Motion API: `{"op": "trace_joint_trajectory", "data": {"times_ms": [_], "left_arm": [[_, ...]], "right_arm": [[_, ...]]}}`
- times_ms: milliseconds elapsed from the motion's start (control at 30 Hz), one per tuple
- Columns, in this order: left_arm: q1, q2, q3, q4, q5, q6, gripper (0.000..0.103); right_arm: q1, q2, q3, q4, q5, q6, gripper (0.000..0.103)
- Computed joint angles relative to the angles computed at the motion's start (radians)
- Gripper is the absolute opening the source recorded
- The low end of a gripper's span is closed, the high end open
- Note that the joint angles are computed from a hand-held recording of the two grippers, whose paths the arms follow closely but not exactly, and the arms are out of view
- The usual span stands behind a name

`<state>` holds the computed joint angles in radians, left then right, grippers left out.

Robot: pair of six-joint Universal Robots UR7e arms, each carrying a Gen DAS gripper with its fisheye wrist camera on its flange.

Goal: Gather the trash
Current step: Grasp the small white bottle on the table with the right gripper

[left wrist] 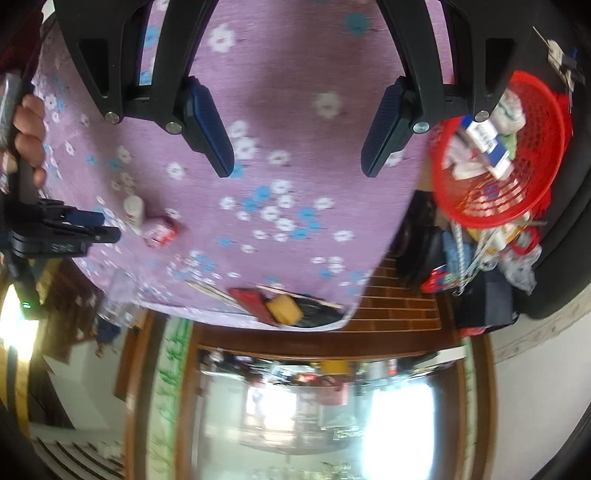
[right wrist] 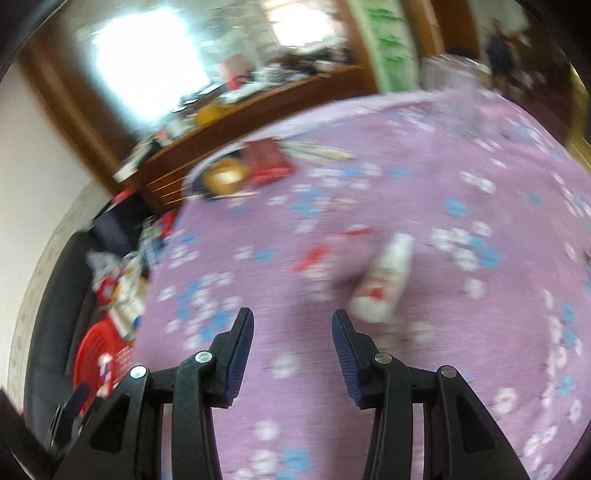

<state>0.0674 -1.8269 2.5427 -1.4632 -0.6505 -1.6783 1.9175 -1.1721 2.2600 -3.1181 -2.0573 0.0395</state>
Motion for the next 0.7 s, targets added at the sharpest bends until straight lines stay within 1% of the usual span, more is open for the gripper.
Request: {"op": "trace_joint_trajectory", "data": {"times_ms": [67, 100, 167, 333, 433, 533, 667, 700], "left_arm": [[0.025, 0.076, -0.013, -0.102, 0.011, 0.081, 0.071], [0.030, 0.095, -0.016, -0.129, 0.014, 0.104, 0.071], [0.048, 0.146, -0.029, -0.207, 0.021, 0.168, 0.074], [0.091, 0.222, -0.060, -0.310, 0.035, 0.260, 0.074], [0.120, 0.272, -0.080, -0.359, 0.047, 0.307, 0.074], [0.161, 0.330, -0.101, -0.443, 0.056, 0.381, 0.074], [0.224, 0.436, -0.136, -0.598, 0.065, 0.512, 0.075], [0.237, 0.462, -0.145, -0.634, 0.066, 0.542, 0.075]], "right_arm": [[-0.044, -0.010, -0.006, 0.014, -0.006, 0.020, 0.048], [-0.059, -0.010, -0.011, 0.023, -0.006, 0.022, 0.048], [-0.089, 0.002, -0.028, 0.036, 0.017, 0.019, 0.048], [-0.115, 0.056, -0.069, 0.050, 0.024, 0.013, 0.048], [-0.127, 0.087, -0.088, 0.048, 0.025, -0.016, 0.048], [-0.141, 0.108, -0.097, 0.046, 0.034, -0.050, 0.048], [-0.167, 0.097, -0.075, 0.003, 0.071, -0.101, 0.040], [-0.176, 0.085, -0.066, -0.008, 0.089, -0.109, 0.039]]}}
